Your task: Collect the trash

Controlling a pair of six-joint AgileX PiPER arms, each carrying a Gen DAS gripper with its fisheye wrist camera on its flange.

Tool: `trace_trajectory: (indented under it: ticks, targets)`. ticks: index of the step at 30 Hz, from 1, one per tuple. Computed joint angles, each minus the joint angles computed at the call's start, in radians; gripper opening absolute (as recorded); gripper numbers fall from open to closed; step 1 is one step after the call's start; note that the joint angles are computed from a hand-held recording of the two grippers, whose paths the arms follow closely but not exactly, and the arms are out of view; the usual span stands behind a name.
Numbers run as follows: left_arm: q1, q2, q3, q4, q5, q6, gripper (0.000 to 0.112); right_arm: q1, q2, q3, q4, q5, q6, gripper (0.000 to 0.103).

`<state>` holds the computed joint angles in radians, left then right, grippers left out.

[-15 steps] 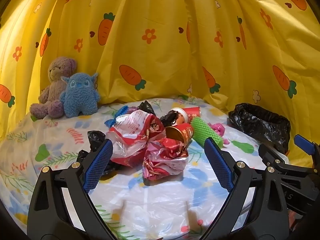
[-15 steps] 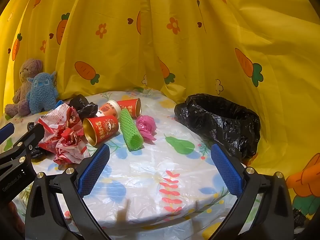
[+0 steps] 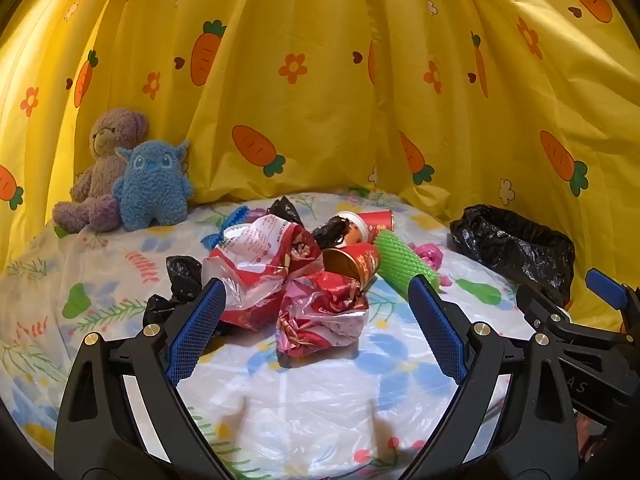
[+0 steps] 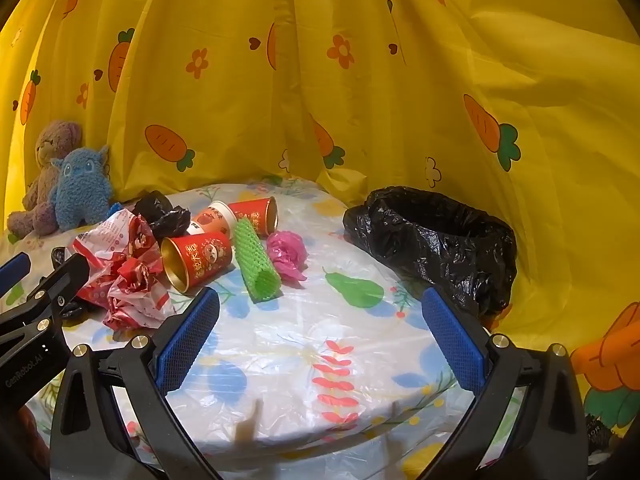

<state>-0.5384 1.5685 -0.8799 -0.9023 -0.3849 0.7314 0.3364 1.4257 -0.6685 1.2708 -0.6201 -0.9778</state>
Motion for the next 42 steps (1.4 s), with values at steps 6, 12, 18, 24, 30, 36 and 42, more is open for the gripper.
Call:
trace_trajectory:
  ticks: [6,12,18,24,30,36,42]
  targets:
    - [0.002,0.000,-0.001,0.004,0.002,-0.002,0.091,0.013,0.005,-0.002,0.008,-0.012,0.005,0.098]
    - [0.003,0.000,0.001,0.011,0.000,-0.010,0.091,0.009,0.000,0.003,0.006,-0.008,0.005,0.098]
    - [0.005,-0.001,0.005,0.023,-0.001,-0.022,0.091,-0.001,-0.005,0.008,-0.005,0.002,0.009,0.098]
    - [0.006,-0.002,0.007,0.025,-0.002,-0.025,0.091,0.010,0.000,0.002,0.009,-0.009,0.003,0.098]
    - [0.006,-0.002,0.006,0.025,-0.001,-0.026,0.091,0.006,-0.002,0.006,0.001,-0.006,0.006,0.098]
    - [0.007,-0.002,0.008,0.031,0.000,-0.032,0.091,0.014,0.007,0.003,0.004,-0.015,0.012,0.098]
    - [0.006,-0.002,0.007,0.028,-0.002,-0.030,0.091,0.008,0.002,0.005,0.001,-0.010,0.011,0.098]
